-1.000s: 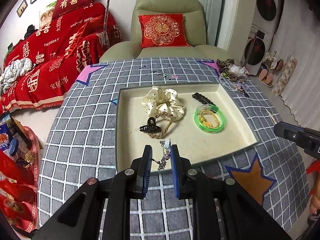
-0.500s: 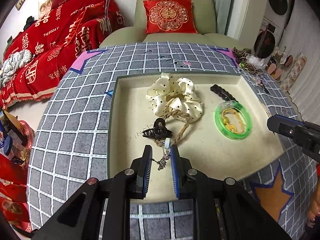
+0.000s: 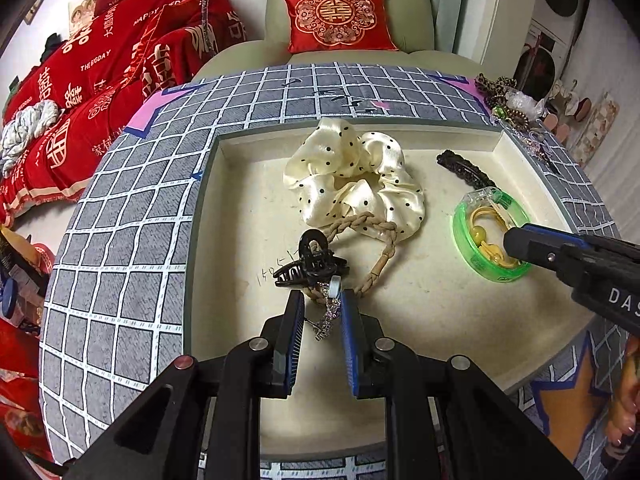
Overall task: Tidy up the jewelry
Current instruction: 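Carry both into the tray, dropping the rabbit-ear clip into the green bangle, and open both tools, then withdraw both tools from the tray toward the bead bracelet and key clip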
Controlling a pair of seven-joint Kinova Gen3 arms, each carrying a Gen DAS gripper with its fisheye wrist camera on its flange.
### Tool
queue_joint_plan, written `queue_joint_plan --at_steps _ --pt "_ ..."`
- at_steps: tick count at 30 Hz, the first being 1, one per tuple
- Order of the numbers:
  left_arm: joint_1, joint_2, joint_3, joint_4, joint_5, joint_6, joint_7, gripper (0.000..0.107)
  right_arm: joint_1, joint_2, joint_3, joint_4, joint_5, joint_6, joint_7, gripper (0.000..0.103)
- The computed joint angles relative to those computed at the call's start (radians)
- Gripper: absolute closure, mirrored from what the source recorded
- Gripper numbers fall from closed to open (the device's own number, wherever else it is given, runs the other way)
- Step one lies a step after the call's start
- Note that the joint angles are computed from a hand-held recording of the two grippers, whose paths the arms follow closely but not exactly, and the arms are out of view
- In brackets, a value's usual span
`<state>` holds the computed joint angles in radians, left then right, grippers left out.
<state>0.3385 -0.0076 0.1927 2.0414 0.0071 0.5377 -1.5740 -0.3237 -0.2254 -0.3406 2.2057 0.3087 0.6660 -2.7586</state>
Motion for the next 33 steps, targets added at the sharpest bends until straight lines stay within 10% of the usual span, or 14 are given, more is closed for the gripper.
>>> queue_joint_plan --at_steps 11,19,33 --pt "0.039 0.005 0.028 0.008 -0.178 -0.02 0.16 0.08 -0.013 0.036 0.017 0.002 0.011 -0.012 -0.002 0.082" --pt "0.053 -0.015 0.039 0.011 -0.271 -0.009 0.263 0.08 -0.005 -0.015 0.008 0.019 0.006 -0.038 -0.023 0.054" --pt "0.035 -0.084 0.033 0.013 -0.174 0.011 0.182 0.08 0.063 -0.183 -0.089 0.001 -0.072 0.084 -0.041 0.041"
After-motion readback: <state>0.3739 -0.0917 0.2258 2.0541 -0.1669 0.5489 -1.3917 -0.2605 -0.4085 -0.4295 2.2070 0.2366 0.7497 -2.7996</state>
